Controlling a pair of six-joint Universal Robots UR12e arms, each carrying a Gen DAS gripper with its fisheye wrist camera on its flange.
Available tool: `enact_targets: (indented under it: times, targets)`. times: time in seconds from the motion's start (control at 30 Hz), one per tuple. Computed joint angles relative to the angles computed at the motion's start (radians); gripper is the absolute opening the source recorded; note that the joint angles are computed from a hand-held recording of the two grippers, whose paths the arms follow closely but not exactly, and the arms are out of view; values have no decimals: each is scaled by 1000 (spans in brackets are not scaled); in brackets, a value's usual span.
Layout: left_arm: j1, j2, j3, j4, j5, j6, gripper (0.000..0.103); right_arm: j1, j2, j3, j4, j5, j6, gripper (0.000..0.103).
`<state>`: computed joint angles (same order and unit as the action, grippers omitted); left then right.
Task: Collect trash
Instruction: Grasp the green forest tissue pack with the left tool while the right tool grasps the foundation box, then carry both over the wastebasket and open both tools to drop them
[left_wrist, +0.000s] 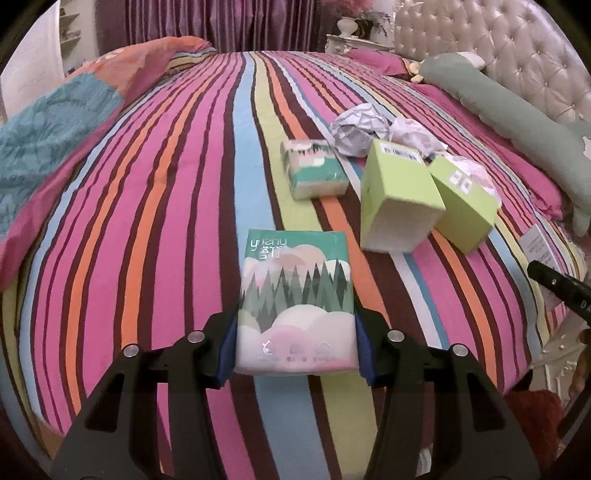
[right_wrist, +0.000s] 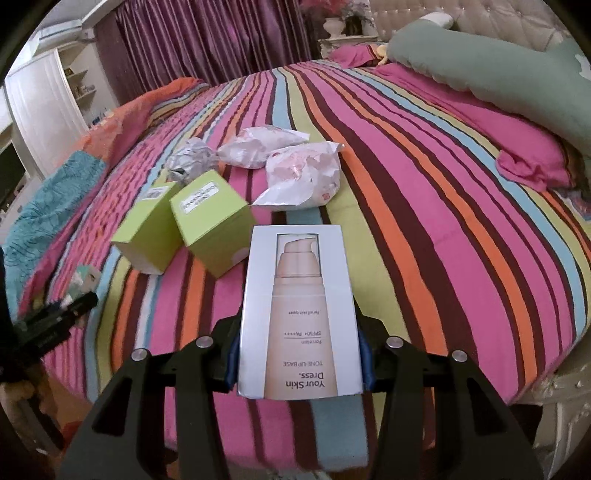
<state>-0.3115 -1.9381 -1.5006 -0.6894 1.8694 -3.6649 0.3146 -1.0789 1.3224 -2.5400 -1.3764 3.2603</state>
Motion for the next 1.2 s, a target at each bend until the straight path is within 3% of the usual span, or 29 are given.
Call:
enact_targets:
  times: [0.4, 0.73, 0.93, 1.07, 1.2]
  targets:
    - [-70, 94, -125, 82, 7, -58, 50, -16, -109, 151, -96, 122, 121, 46]
    - [-139, 119, -178, 76, -26, -80, 50, 2, -179, 259, -112, 138, 111, 45]
    - [-172, 117, -203, 38, -45, -119, 50, 13, -200, 305, -37, 132, 127, 45]
    - [-172, 104, -213, -23, -164, -156, 50, 10, -196, 323, 75, 161, 164, 45]
    - [-164, 87, -199, -79, -230, -163, 50, 4, -182, 323, 181, 202, 197, 45]
